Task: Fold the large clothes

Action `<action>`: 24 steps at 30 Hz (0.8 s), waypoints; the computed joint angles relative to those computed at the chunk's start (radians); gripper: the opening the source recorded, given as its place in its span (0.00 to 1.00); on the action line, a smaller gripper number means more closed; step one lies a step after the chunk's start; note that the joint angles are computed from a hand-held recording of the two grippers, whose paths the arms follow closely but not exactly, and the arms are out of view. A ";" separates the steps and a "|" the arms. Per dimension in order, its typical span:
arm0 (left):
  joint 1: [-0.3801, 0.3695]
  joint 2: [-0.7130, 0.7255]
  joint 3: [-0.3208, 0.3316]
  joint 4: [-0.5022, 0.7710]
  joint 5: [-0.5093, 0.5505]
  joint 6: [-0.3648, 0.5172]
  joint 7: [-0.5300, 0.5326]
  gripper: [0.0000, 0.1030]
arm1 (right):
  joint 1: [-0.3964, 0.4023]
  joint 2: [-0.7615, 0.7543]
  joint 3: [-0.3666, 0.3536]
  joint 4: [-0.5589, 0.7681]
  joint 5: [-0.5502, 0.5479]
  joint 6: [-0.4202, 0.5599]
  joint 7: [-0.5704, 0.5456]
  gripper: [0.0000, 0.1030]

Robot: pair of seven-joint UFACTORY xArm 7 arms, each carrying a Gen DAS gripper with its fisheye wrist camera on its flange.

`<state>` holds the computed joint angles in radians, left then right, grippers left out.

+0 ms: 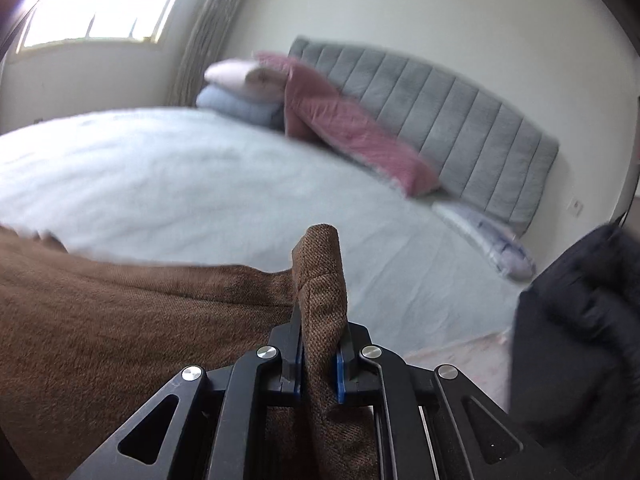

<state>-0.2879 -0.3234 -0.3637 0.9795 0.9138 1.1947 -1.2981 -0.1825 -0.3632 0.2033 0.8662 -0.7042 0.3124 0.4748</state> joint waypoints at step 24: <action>0.144 -0.159 -0.198 0.049 -0.228 -0.264 -0.068 0.88 | 0.417 -0.282 -0.232 -0.055 0.796 0.153 -0.562 0.96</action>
